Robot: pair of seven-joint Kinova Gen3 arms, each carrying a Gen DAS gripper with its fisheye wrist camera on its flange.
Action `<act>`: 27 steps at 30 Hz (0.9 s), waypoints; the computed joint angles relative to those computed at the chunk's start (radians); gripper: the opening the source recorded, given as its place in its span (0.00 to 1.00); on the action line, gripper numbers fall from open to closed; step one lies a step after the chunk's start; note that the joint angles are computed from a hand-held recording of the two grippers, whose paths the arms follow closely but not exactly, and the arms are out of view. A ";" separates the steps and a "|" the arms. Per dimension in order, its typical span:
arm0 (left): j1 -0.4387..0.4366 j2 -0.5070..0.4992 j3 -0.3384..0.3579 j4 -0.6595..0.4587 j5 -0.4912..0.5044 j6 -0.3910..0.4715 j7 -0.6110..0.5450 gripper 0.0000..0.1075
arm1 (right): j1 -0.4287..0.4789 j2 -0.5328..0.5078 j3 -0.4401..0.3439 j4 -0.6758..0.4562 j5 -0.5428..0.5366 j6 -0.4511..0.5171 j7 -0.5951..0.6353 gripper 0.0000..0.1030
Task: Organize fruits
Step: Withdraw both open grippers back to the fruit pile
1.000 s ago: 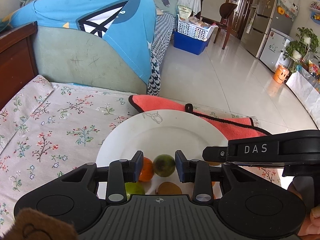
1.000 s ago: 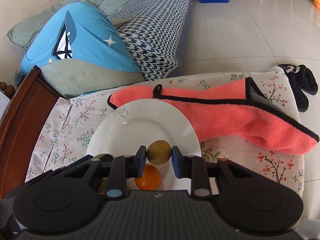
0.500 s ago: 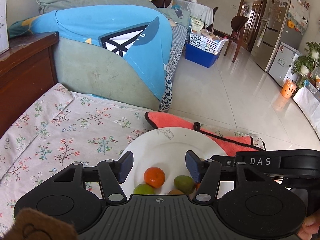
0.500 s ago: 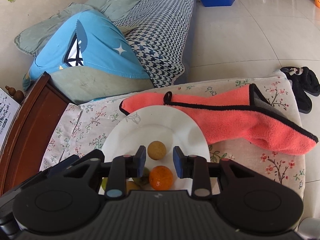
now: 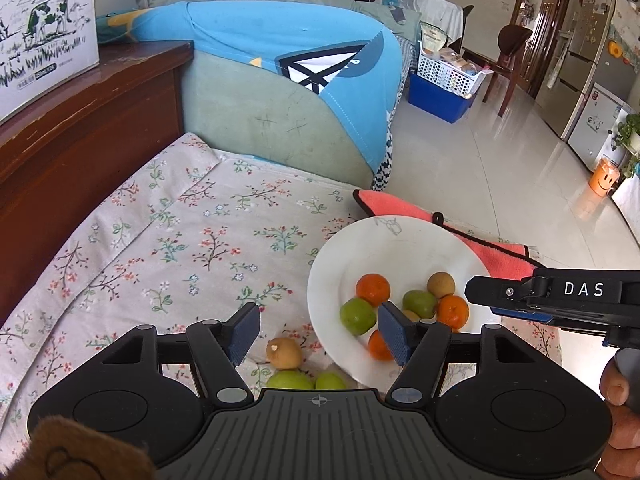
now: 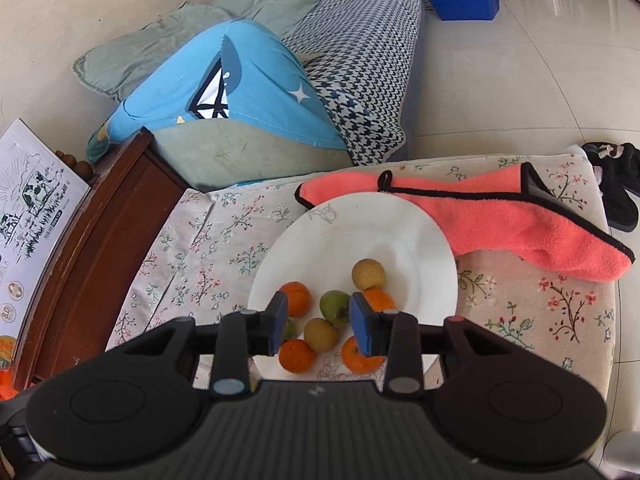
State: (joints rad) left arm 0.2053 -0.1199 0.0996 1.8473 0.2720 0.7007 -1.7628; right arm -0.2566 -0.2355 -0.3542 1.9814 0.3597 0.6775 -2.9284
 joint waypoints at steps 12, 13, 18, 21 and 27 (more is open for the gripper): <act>-0.041 -0.078 -0.060 0.057 0.023 0.076 -0.056 0.62 | -0.061 -0.017 -0.044 0.013 -0.056 0.014 0.004 0.35; -0.045 -0.083 -0.062 0.064 0.019 0.077 -0.062 0.62 | -0.067 -0.016 -0.039 0.015 -0.068 0.011 0.011 0.35; -0.064 -0.089 -0.060 0.079 -0.016 0.087 -0.065 0.65 | -0.095 0.016 -0.016 0.011 -0.136 0.005 0.054 0.35; -0.074 -0.086 -0.058 0.083 -0.040 0.093 -0.065 0.65 | -0.107 0.047 -0.021 -0.006 -0.128 0.024 0.044 0.35; -0.091 -0.075 -0.048 0.086 -0.094 0.104 -0.037 0.65 | -0.145 0.093 0.009 -0.023 -0.139 0.024 0.028 0.35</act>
State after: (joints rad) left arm 0.1141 -0.1946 0.0519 1.9331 0.1782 0.8049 -1.8000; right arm -0.4020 -0.1427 -0.3457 1.9587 0.2204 0.7011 -2.9001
